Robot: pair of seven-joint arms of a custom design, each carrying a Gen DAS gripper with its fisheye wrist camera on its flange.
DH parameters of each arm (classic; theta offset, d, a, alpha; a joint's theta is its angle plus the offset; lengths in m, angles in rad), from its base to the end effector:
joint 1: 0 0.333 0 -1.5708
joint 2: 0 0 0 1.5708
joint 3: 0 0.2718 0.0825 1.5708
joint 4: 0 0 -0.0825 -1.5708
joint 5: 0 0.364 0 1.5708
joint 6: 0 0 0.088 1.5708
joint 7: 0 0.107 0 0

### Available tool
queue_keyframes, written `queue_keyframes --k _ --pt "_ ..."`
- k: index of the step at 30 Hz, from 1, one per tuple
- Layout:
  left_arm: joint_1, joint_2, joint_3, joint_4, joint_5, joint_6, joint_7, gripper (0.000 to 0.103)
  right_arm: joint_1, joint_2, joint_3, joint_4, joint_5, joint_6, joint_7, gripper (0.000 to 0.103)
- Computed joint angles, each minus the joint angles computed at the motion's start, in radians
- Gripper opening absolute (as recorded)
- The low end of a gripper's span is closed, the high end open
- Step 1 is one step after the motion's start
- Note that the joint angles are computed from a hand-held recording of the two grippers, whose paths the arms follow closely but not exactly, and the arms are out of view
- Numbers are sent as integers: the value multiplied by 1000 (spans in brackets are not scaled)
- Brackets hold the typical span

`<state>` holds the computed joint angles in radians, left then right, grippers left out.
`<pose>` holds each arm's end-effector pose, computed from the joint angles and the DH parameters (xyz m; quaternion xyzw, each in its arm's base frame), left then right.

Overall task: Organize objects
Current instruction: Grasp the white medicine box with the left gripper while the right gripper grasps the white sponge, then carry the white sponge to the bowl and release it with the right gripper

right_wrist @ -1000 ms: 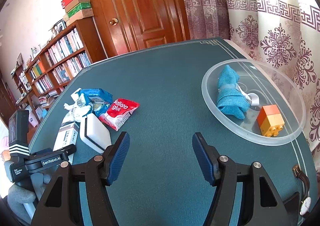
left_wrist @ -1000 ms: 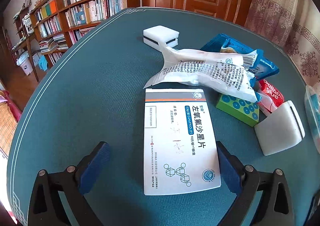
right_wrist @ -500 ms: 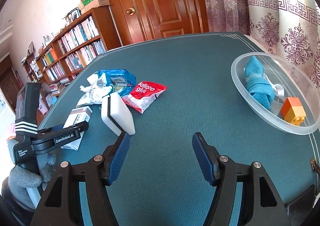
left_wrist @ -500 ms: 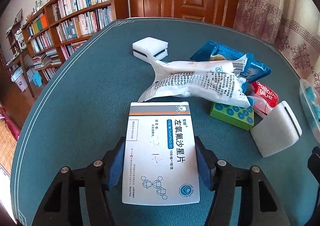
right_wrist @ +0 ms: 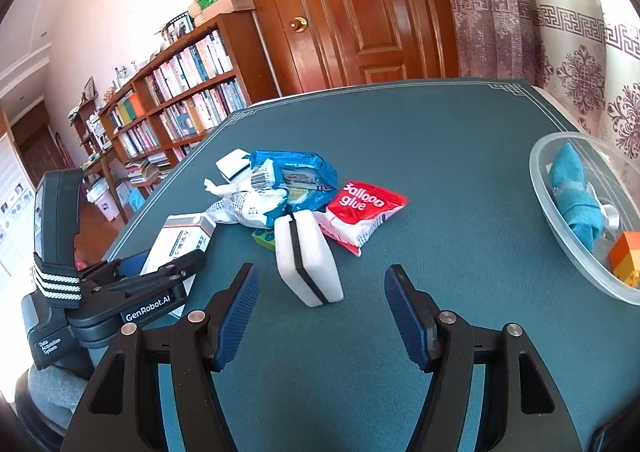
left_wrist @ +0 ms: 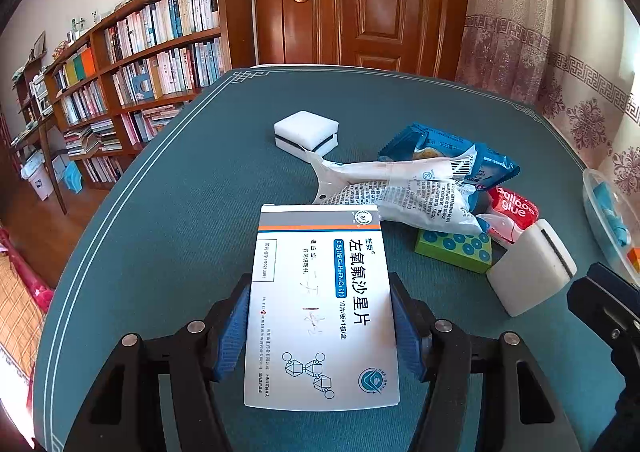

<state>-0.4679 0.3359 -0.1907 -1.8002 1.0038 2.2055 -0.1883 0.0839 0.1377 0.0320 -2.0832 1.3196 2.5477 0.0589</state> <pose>0.5143 -0.3521 0.3514 -0.8033 0.4647 -0.1881 0.3216 0.5681 0.0531 0.3553 -0.7910 0.4235 -0.0903 0.4323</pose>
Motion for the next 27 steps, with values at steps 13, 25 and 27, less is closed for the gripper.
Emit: queue_keyframes --k 13,25,27 --pt "17 -42 -9 -49 19 15 -29 66 33 83 34 66 -108 94 95 33" --pt "5 -27 -11 -24 27 18 -14 66 -24 52 11 60 -62 -8 117 30" --pt "2 -20 -11 -13 27 19 -7 66 -33 46 5 57 -52 -10 114 30"
